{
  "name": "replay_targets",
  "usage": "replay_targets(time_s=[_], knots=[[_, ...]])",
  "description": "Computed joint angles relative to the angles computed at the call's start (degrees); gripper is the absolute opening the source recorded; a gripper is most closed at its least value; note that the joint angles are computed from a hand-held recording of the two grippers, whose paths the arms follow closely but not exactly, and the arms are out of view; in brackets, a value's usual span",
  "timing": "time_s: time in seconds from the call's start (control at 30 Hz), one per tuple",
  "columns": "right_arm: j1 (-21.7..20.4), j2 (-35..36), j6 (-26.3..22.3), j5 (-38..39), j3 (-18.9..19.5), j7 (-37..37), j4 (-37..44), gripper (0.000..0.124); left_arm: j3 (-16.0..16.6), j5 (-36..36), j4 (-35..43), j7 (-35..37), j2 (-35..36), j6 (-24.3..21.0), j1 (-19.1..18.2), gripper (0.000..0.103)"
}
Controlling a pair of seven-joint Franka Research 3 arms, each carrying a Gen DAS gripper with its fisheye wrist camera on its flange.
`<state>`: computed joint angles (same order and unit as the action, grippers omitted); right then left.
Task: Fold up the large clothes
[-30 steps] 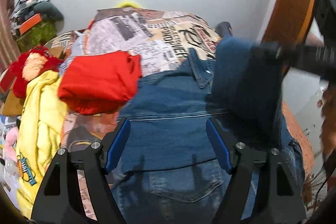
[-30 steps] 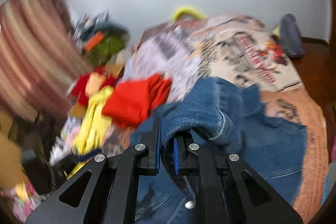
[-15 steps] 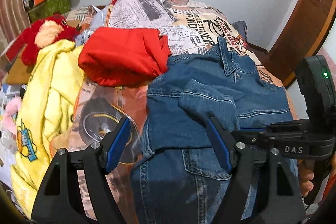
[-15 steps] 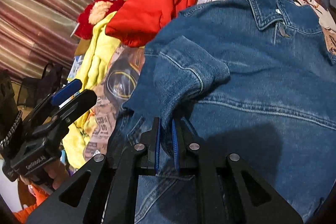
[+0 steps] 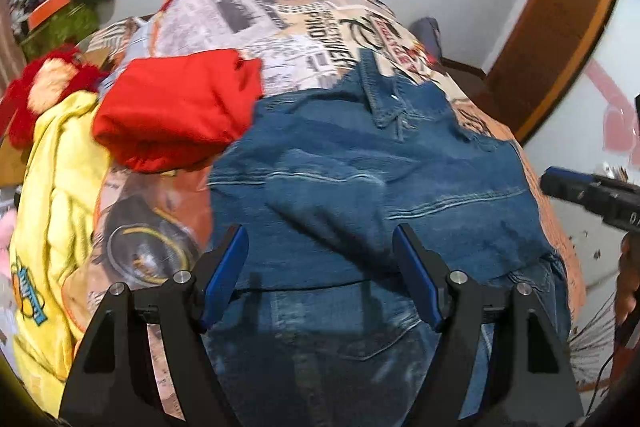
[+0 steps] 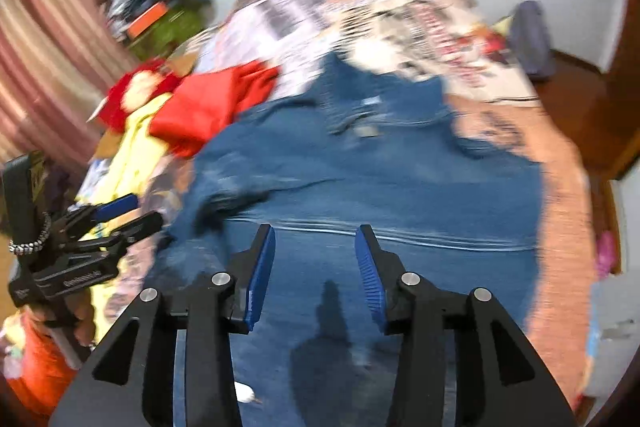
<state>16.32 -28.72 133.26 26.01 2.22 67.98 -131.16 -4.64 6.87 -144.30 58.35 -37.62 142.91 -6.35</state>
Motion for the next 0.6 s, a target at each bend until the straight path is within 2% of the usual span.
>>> replay_targets(time_s=[0.1,0.23,0.43,0.5,0.6], knots=[[-2.5,-0.9,0.1,-1.1,-1.2,1.6,-1.2,0.038,-0.2,-0.3,2.2,1.5,4.0,0.4,-1.2,0.074],[-5.2,-0.5,-2.2,-0.7,-3.4,4.3,-2.2,0.038,-0.3,-1.3,5.0,3.5,9.0,-1.0,-1.9,0.074],[-8.5,-0.2,-4.0,-2.4,-3.7,7.0,-4.6,0.038,-1.6,1.5,4.6,1.7,10.5,-3.8,1.2,0.074],[-9.0,-0.2,-4.3,-2.8,-3.7,7.2,-5.4,0.038,-0.6,0.9,2.8,2.0,8.9,-3.9,1.3,0.075],[-9.5,0.1,-3.6,-3.8,-3.1,8.0,-6.4,0.038,3.4,-5.0,-1.6,4.5,4.9,-2.7,-0.3,0.077]])
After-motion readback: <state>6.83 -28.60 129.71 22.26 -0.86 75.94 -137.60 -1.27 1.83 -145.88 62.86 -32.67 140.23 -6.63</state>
